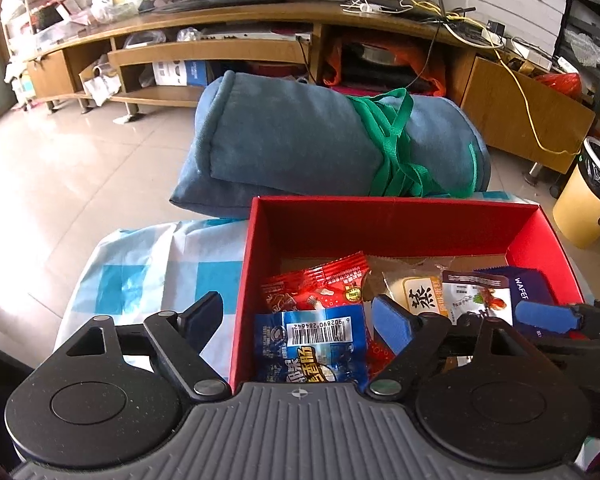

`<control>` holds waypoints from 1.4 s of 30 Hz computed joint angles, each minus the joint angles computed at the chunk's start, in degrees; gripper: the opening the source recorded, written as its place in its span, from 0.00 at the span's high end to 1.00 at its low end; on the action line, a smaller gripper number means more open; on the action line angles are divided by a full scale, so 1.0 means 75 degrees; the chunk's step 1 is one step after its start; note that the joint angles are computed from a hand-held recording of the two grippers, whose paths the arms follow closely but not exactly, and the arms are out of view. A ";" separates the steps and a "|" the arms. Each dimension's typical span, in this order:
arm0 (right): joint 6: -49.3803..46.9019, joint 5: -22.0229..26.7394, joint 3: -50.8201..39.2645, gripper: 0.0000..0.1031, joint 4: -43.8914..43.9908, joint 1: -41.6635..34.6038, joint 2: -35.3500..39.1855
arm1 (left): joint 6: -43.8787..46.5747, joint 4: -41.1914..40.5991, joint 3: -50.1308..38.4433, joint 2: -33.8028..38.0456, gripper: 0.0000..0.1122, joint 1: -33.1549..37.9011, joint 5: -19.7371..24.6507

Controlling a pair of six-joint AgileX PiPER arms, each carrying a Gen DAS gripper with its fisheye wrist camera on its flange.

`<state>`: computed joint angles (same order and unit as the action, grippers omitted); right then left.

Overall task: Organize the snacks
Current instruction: 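Open both tools to release the sausage and white packets in the box, then move the left tool to the gold packet while the right tool moves to the white spicy-strip packet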

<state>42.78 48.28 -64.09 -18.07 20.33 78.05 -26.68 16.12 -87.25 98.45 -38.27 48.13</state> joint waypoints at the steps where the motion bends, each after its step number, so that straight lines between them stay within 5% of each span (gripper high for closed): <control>1: -0.0011 -0.0008 0.0008 0.50 0.0029 -0.0037 -0.0031 | 0.0017 -0.0018 0.0013 -0.0012 0.23 0.0005 -0.0005; 21: 0.0408 0.0830 0.0265 0.49 -0.0350 0.0146 -0.0876 | 0.0435 -0.0364 0.0570 -0.0569 0.23 -0.0384 -0.0157; 33: 0.1100 0.2099 0.1069 0.49 -0.0619 0.0380 -0.2211 | 0.1008 -0.0927 0.1249 -0.1062 0.23 -0.1031 -0.0171; 42: 0.0572 0.2550 0.2141 0.48 0.0306 -0.0181 -0.3409 | 0.1071 -0.1027 0.1725 -0.1237 0.23 -0.1733 -0.0101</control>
